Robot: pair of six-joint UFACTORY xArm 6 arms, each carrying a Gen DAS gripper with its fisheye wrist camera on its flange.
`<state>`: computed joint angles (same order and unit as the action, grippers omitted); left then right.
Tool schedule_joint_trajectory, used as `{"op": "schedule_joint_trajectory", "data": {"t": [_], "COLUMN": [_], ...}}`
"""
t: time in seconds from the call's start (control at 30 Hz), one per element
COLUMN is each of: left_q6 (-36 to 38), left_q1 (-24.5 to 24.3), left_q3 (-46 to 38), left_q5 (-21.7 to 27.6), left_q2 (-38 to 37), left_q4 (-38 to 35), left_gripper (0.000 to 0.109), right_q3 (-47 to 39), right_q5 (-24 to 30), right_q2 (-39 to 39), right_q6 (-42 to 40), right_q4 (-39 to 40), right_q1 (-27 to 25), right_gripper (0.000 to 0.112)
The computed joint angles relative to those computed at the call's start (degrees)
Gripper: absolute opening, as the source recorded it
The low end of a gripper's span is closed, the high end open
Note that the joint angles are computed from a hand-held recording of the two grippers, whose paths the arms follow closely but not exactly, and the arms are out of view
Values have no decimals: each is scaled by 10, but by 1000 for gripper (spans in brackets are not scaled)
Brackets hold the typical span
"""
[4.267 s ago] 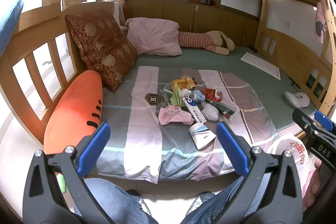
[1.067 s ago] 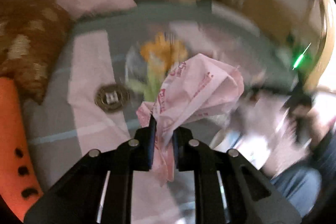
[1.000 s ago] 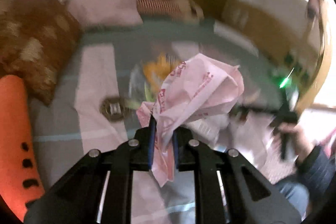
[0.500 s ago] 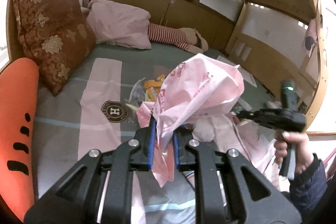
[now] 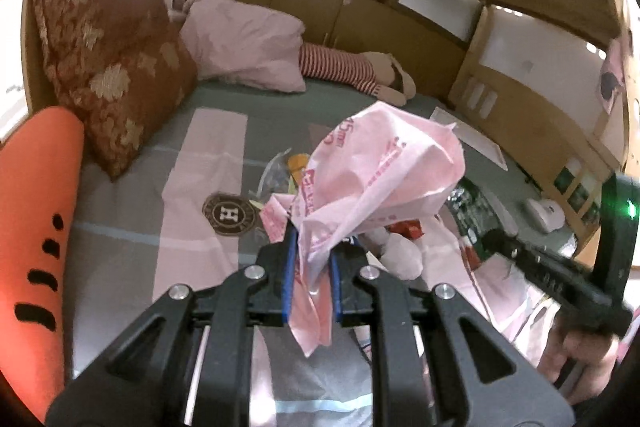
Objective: Collect trash
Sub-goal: 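Carry the pink tissue and green wrapper to the white trash bag and release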
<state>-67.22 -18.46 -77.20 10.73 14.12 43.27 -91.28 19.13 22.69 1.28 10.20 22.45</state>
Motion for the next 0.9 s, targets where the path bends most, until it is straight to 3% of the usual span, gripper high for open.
{"op": "schedule_joint_trajectory", "data": {"t": [0.13, 0.33, 0.53, 0.6, 0.67, 0.9], "left_q6": [-31, -44, -107, -78, -33, -40], "left_q1": [-15, -28, -45, -48, -42, -47], "left_q3": [-17, -28, -41, -53, -58, -58], "left_q5": [56, 97, 138, 158, 141, 148], "left_q2": [-4, -13, -5, 12, 24, 18], "left_q4": [59, 62, 144, 112, 40, 64], "left_gripper": [16, 16, 16, 16, 16, 16], "right_q3": [19, 29, 35, 27, 35, 33], "right_q5": [-13, -11, -16, -9, -22, -12], "right_q2": [-11, -25, -20, -15, -20, -16], "right_q6": [9, -41, -37, -47, -53, -65], "right_q4": [-30, 39, 28, 43, 44, 46], "right_q1": [0, 1, -1, -2, 0, -2], "right_gripper": [1, 1, 1, 1, 1, 1]}}
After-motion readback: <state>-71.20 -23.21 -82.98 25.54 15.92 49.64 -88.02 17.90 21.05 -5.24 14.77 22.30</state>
